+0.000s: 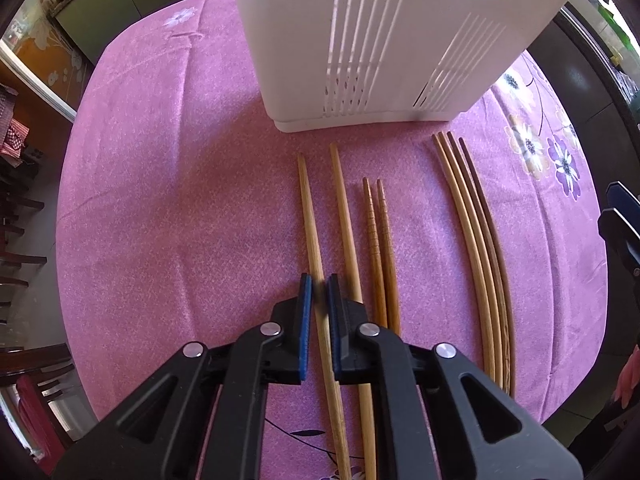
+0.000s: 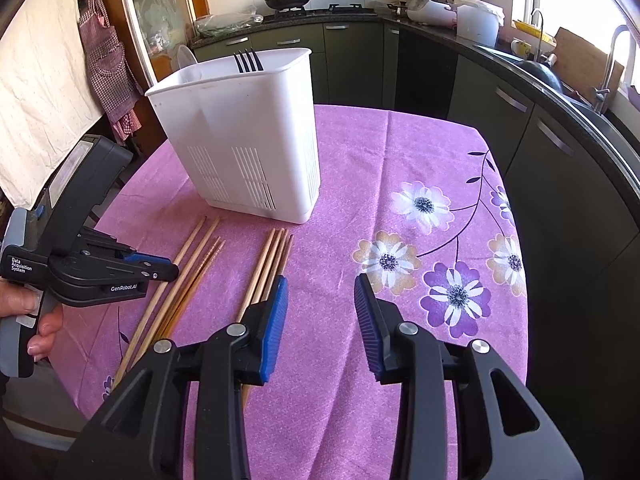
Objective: Organize utensils
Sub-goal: 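Grasp a single wooden chopstick with the left gripper, then lift the chopstick with the left gripper while the right gripper grasps another chopstick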
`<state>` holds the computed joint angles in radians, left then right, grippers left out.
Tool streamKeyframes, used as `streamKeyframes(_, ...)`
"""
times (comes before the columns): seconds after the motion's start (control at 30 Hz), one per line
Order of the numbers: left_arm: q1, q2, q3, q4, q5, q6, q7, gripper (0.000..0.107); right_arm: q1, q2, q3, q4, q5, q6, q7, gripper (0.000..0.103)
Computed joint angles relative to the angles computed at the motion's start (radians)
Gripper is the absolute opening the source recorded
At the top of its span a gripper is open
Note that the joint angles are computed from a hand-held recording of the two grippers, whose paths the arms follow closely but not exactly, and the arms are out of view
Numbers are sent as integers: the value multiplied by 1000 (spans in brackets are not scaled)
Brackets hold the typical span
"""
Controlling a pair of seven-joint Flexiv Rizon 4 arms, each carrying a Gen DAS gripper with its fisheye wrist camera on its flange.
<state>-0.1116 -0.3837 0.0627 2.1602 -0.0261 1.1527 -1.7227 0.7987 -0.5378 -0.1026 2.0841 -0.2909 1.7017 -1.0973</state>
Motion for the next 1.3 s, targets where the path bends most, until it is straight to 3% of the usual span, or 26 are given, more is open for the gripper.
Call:
streamKeyframes(0.1,26,1,-19,17,-35,24,28,7,-36,-6,41,-15,-9,-30,-5,35)
streamKeyframes(0.23,39,45,-21,79,-60,94,54,7,-136,-27,154,-54,-26,-96,-15,35)
streamKeyframes(0.53,-4,193,47,178,66,236,-19,7,-352,-127,455,-210,41,-330,-141,33)
streamKeyframes(0.63,9,241,43,218,82,279,-18,7,-346,-138,465,-242,75,-376,-168,26)
streamKeyframes(0.77,14,284,51,242,138,310,-53,7,-297,-137,420,-259,83,-408,-159,21)
streamKeyframes(1.0,44,334,38,273,191,335,-86,7,-234,-143,358,-279,59,-451,-126,19)
streamKeyframes(1.3,67,343,15,292,167,347,-58,7,-169,-165,315,-304,3,-478,-75,19)
